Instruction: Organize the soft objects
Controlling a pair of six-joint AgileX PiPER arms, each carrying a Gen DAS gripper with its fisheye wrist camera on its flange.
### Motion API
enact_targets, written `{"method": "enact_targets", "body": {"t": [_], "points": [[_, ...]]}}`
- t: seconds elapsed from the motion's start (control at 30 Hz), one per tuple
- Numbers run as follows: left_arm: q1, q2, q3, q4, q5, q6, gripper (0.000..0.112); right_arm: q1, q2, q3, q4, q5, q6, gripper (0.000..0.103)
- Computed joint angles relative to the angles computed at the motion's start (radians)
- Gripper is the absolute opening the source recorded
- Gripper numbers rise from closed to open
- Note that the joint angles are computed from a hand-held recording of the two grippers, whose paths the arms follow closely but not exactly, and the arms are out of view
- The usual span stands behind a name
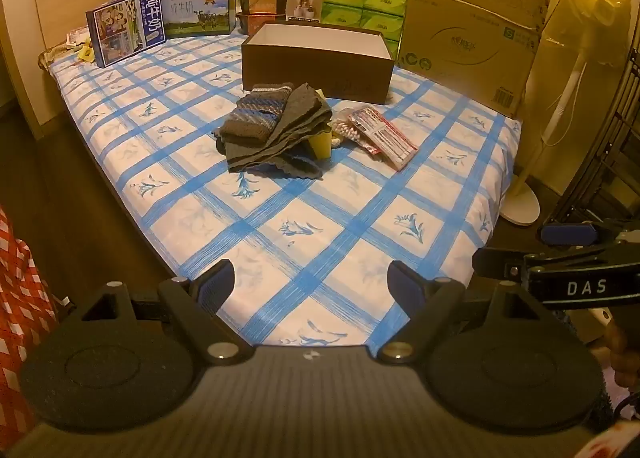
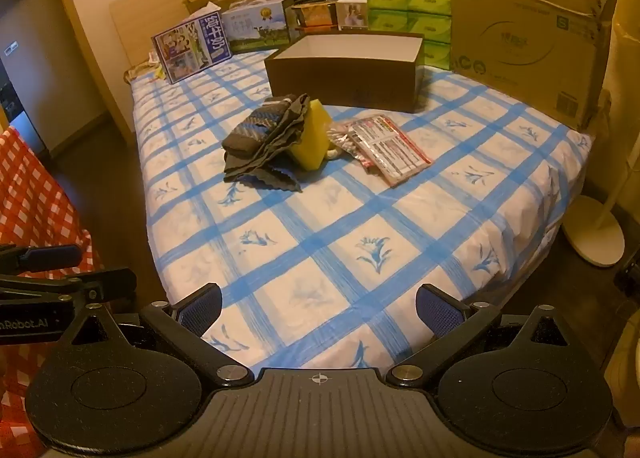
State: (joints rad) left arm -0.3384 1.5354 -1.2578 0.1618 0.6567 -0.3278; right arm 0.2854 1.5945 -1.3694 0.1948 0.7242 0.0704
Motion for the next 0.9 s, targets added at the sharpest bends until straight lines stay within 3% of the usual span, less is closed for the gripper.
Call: {"method": "enact_targets", "body": {"t": [0.9], "points": [[-0.009, 0.009, 0.006, 0.013, -0.006, -0.019, 0.082, -0.005, 0.018, -0.012, 0.006, 0.003, -0.004, 0.102]]}}
